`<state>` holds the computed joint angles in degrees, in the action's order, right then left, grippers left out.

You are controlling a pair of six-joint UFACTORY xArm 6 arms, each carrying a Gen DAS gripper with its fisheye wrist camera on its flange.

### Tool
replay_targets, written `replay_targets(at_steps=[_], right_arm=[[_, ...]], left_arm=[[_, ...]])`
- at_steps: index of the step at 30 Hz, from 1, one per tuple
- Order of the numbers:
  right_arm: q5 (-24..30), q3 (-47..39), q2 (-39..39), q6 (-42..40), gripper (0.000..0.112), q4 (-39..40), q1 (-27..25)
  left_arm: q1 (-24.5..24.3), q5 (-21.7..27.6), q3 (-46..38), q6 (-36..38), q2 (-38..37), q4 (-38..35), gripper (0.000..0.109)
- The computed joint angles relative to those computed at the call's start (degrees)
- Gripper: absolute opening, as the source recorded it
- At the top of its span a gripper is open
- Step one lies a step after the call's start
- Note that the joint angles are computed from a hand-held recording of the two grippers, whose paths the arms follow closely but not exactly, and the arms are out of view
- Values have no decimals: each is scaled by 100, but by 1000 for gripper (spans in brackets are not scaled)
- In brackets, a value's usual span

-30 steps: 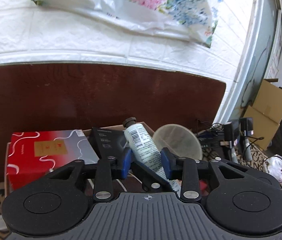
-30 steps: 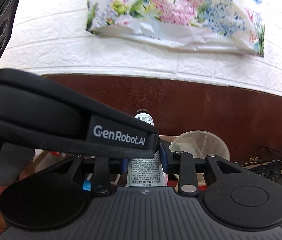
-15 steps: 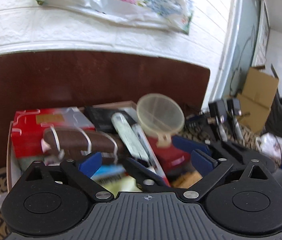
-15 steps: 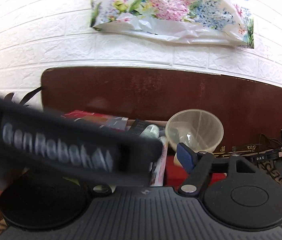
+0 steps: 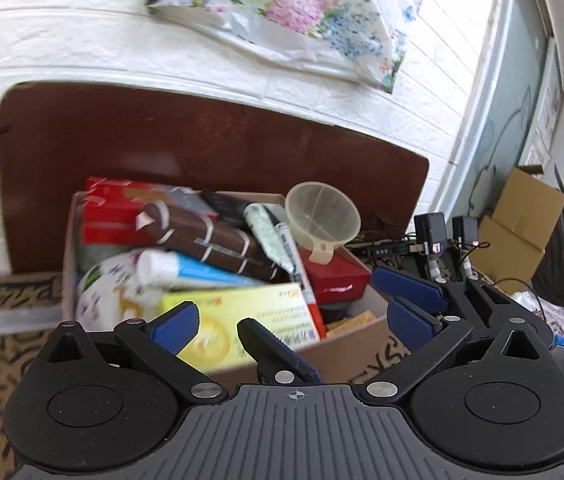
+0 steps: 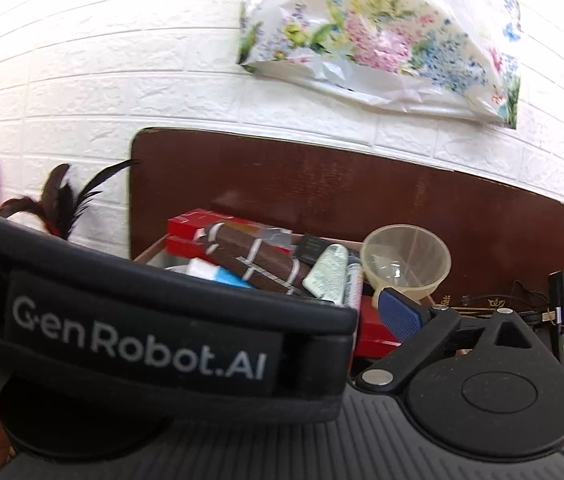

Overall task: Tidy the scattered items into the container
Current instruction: 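Open both grippers to drop the tube into the box, then withdraw both grippers from the box toward the yellow medicine box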

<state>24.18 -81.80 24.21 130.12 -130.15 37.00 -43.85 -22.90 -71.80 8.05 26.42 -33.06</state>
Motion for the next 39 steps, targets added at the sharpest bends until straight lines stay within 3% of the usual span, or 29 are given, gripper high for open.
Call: replay_targets(at_steps=[7, 11, 17, 23, 32, 39], right_arm=[[281, 413, -199, -417, 100, 234, 478], [385, 630, -280, -505, 101, 412, 747], [269, 665, -272, -660, 101, 431, 1046], [-107, 123, 127, -777, 101, 321, 1280], [-601, -1492, 1269, -1400, 101, 491, 1445], [-1174, -3211, 2492, -3462, 101, 2603, 1227]], left_arm=[[-238, -602, 1257, -664, -701, -137, 103], [-513, -939, 1768, -473, -994, -773, 103], [-659, -1362, 2645, -819, -1506, -1111, 103], [-676, -1790, 3470, -991, -1982, -1500, 103], [255, -1864, 4160, -1918, -2272, -716, 103], [1285, -1844, 4022, -2618, -1980, 550, 103]])
